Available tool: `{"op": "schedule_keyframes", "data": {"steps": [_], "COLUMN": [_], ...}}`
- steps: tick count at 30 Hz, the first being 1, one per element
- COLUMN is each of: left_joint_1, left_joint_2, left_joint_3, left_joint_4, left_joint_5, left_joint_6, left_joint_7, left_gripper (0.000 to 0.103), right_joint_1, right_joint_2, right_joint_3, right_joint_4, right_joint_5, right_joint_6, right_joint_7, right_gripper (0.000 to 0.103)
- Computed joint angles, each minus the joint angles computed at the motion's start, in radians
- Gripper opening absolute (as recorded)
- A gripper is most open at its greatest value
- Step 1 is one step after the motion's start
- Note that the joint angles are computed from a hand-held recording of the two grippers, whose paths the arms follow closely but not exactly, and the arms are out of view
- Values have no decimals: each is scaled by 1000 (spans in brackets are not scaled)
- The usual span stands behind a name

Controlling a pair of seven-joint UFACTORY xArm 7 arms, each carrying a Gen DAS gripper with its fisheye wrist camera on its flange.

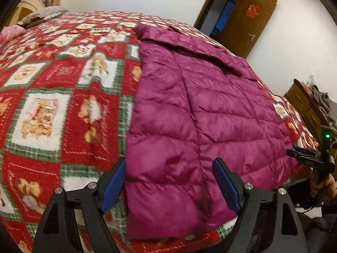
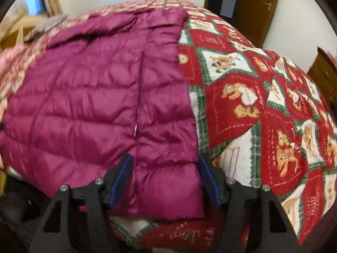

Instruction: Fold large clothes

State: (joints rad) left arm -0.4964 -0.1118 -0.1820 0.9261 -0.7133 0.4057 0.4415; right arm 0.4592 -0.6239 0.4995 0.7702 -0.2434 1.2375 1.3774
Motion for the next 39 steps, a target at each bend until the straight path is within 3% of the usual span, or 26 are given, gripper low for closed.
{"op": "schedule_keyframes", "data": {"steps": [5, 8, 10, 13, 17, 21, 22, 23, 24, 26, 27, 28, 30, 36, 39], "left_joint_1": [-13, -6, 3, 12, 12, 4, 2, 1, -3, -11, 1, -17, -22, -18, -22], "left_joint_2": [-5, -8, -14, -20, -13, -10, -10, -10, -13, -19, -21, -18, -13, -49, -77], "left_joint_3": [17, 26, 11, 6, 22, 8, -4, -13, -22, -24, -35, -3, 32, 29, 56], "left_joint_4": [5, 13, 2, -7, -1, -3, -8, -12, -20, -32, -36, -25, -3, 8, 22], "left_joint_5": [-107, -178, -147, -94, -170, -188, -155, -118, -81, -41, -26, -53, -183, -283, -422], "left_joint_6": [47, 106, 88, 71, 88, 71, 51, 32, 10, -18, -26, 4, 73, 81, 126], "left_joint_7": [109, 167, 152, 103, 131, 166, 151, 130, 116, 102, 94, 102, 166, 257, 343], "left_gripper": [82, 74, 61, 41, 41, 63, 64, 64, 64, 53, 28, 14, 9, 6, 6], "right_joint_1": [7, 4, 12, 39, 29, 2, 4, 5, 30, 49, 49, 52, 52, 19, -1], "right_joint_2": [0, 17, 26, -7, -68, 8, 32, 39, 30, -22, -45, -78, -160, -306, -352], "right_joint_3": [-6, -4, -6, -29, -20, 14, 19, 21, -8, -34, -37, -42, -48, -22, -1], "right_joint_4": [-4, 4, 8, -15, -48, 5, 23, 30, 10, -40, -58, -81, -135, -173, -180], "right_joint_5": [3, -2, 1, 38, 64, 33, 25, 24, 42, 87, 97, 107, 125, 128, 135], "right_joint_6": [-1, 1, -4, -41, -56, 0, 21, 29, -4, -64, -83, -113, -189, -269, -312], "right_joint_7": [-14, -23, -37, -57, -19, -36, -48, -62, -75, -54, -42, -30, 2, 23, 34], "right_gripper": [66, 66, 66, 55, 46, 50, 47, 26, 12, 10, 9, 8, 7, 6, 6]}}
